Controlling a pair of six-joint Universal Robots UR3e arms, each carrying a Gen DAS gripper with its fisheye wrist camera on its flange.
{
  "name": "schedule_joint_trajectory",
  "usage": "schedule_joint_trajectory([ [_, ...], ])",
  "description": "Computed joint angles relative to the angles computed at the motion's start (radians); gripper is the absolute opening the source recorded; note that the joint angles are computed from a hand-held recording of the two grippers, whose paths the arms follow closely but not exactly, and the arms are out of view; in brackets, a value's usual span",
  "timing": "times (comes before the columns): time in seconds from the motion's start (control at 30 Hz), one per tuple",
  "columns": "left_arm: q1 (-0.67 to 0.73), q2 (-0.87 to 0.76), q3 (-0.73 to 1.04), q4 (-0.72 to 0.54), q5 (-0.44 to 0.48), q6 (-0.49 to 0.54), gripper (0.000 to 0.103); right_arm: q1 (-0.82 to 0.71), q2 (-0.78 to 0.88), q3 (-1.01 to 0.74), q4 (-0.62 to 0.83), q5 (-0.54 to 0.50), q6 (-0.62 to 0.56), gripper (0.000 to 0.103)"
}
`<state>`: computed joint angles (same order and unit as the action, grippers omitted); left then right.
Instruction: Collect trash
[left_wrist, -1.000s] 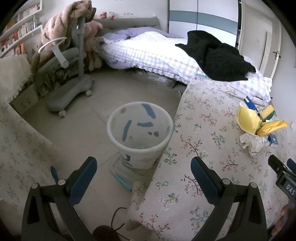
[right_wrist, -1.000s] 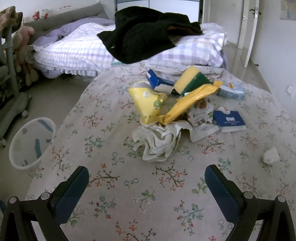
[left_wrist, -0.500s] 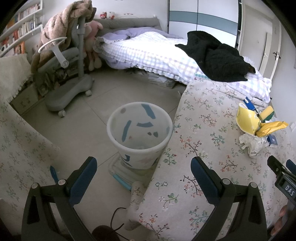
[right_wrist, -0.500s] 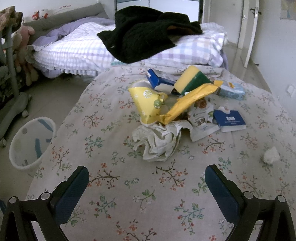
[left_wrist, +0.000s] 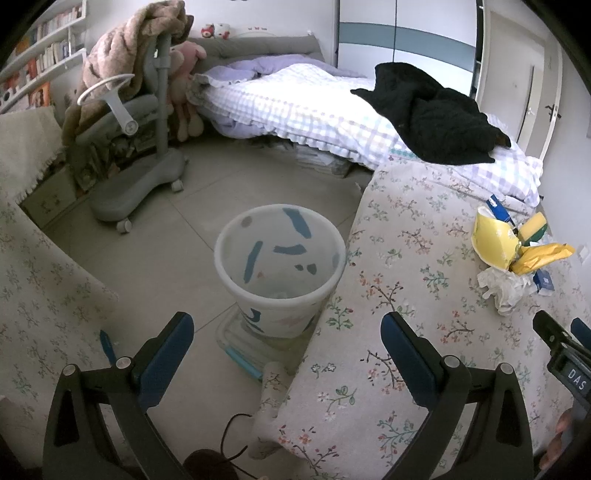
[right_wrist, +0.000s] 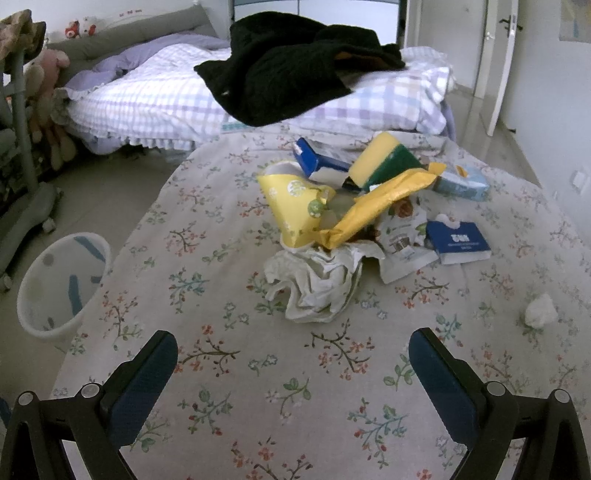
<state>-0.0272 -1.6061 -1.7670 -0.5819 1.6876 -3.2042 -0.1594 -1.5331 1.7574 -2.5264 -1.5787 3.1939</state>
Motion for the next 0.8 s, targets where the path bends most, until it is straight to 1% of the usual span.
schedule_joint_trajectory([
  [0.1, -0.004, -0.004, 0.016, -0.014, 0.007, -0.004, 0.102, 0.003, 0.0, 0.0, -0.003, -0.005, -0.004, 0.103],
  [0.17, 0.001, -0.001, 0.025, -0.038, -0.006, -0.01, 0.102, 0.004, 0.002, -0.004, -0.002, -0.008, -0.008, 0.103],
  [0.23, 0.012, 0.001, 0.044, -0.084, -0.043, -0.019, 0.102, 0.006, -0.001, -0.01, 0.006, -0.012, -0.009, 0.103],
  [0.27, 0.03, -0.005, 0.099, -0.189, -0.111, -0.047, 0.102, 0.007, -0.002, -0.011, 0.01, -0.012, -0.01, 0.103],
  [0.37, 0.057, -0.003, 0.141, -0.285, -0.185, -0.043, 0.102, 0.014, 0.007, -0.033, 0.038, -0.021, -0.013, 0.103],
  [0.47, 0.067, -0.005, 0.175, -0.337, -0.223, -0.021, 0.102, 0.02, 0.023, -0.065, 0.073, -0.028, -0.025, 0.103],
  [0.5, 0.057, -0.006, 0.161, -0.301, -0.206, -0.012, 0.102, 0.018, 0.027, -0.077, 0.087, -0.024, -0.032, 0.103],
  [0.57, 0.049, -0.02, 0.18, -0.31, -0.206, -0.005, 0.102, -0.002, 0.025, -0.105, 0.127, 0.001, -0.043, 0.103],
  [0.67, 0.031, -0.067, 0.281, -0.408, -0.206, 0.007, 0.102, -0.062, 0.029, -0.189, 0.223, 0.06, -0.064, 0.103],
  [0.7, 0.02, -0.098, 0.347, -0.477, -0.194, 0.026, 0.102, -0.088, 0.033, -0.224, 0.253, 0.077, -0.075, 0.103],
  [0.73, 0.009, -0.125, 0.389, -0.511, -0.183, 0.04, 0.102, -0.109, 0.038, -0.253, 0.274, 0.087, -0.085, 0.103],
  [0.8, 0.0, -0.166, 0.454, -0.535, -0.226, 0.052, 0.102, -0.153, 0.058, -0.322, 0.326, 0.1, -0.106, 0.103],
])
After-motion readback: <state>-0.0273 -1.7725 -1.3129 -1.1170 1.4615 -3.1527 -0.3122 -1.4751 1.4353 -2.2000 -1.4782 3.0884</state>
